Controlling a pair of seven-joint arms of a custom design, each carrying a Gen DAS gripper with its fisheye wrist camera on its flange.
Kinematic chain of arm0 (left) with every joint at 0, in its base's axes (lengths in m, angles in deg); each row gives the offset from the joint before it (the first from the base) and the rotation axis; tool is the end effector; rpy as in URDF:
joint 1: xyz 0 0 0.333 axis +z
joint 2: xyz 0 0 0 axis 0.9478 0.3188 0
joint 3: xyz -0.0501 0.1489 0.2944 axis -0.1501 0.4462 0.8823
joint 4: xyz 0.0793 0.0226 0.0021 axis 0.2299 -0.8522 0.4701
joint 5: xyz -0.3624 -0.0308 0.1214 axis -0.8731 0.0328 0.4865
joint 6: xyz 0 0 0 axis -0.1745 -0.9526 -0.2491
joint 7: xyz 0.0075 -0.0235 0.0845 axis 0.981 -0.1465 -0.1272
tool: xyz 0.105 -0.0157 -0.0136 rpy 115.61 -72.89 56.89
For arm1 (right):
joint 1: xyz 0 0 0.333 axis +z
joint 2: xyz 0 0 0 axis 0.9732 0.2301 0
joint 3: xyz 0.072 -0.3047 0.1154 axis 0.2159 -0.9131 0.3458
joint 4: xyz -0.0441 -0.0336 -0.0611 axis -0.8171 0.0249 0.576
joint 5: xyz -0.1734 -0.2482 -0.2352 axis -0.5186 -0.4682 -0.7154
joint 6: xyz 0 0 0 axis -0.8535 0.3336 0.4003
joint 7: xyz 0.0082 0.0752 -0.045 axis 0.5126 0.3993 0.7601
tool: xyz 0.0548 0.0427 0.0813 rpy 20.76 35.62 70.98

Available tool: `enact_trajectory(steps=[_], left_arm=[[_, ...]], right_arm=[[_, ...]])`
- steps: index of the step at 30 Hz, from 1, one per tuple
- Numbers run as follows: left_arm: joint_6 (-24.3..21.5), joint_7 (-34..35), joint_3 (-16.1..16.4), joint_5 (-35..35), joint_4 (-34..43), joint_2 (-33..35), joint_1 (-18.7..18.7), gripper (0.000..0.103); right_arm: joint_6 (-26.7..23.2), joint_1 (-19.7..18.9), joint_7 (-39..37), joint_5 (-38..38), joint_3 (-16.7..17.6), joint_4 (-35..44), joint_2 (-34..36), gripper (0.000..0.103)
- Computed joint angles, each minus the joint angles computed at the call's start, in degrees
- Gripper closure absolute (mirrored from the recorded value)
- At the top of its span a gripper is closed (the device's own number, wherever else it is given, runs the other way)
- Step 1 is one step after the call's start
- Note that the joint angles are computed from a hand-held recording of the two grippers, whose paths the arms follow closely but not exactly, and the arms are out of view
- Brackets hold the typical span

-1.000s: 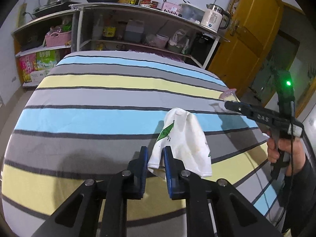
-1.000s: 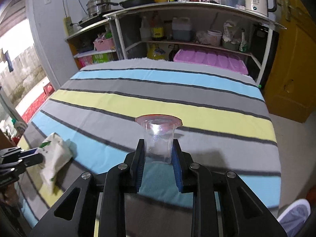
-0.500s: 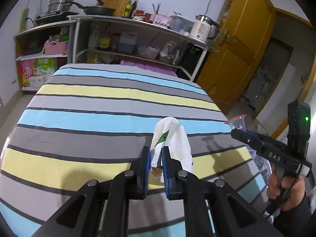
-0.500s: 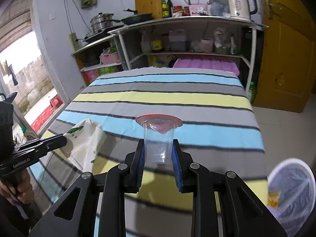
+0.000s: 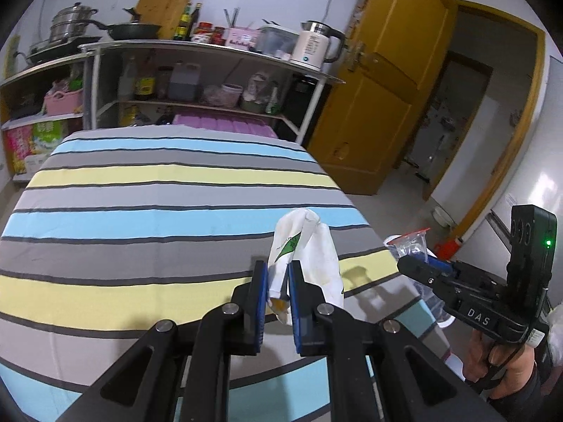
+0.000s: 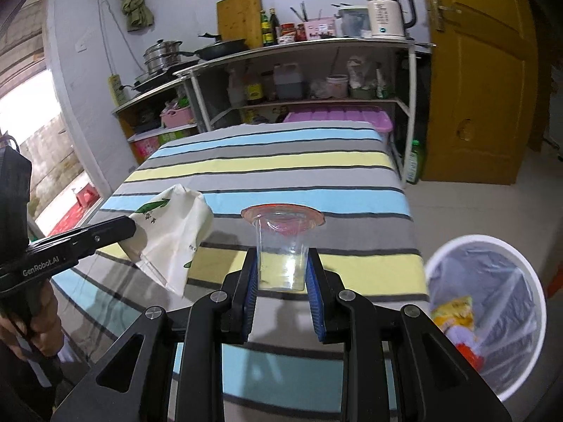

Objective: Collect trash
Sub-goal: 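Carry the paper bag and cup in both grippers over the white bin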

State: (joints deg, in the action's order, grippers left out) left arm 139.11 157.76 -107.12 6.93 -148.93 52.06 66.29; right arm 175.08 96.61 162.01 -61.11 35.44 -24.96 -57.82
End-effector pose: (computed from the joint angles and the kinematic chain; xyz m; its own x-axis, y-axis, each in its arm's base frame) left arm 0.6709 -0.2342 0.4836 -0.4942 -0.8116 0.3117 -0.6636 0.1205 -0.7383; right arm 0.5945 0.2361 0.4859 -0.0053 -0.9821 -0.1884 -0.6536 0.1460 -0.7427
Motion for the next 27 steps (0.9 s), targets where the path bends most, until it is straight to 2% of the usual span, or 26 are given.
enact_trajectory(steps=[6, 13, 20, 27], left_arm=[[-0.46, -0.41, -0.5, 1.81, 1.78, 0.92, -2.11, 0.091], [-0.5, -1.5, -0.96, 4.7, 3.66, 2.1, -4.78, 0.091], [-1.78, -3.41, -1.04, 8.23, 6.88, 4.34, -7.32, 0.091], [-3.42, -4.39, -1.67, 10.55, 10.72, 6.95, -9.5, 0.091]], right_arm=[[0.08, 0.19, 9.08, -8.09, -1.99, -4.2, -4.14, 0.076], [-1.89, -3.75, 19.14, -18.03, 0.13, -8.49, -9.28, 0.076], [-2.76, -8.4, 24.33, -22.22, 2.64, -12.65, -13.25, 0.076], [-3.53, -12.11, 26.78, -23.07, 3.76, -16.6, -16.47, 0.076]])
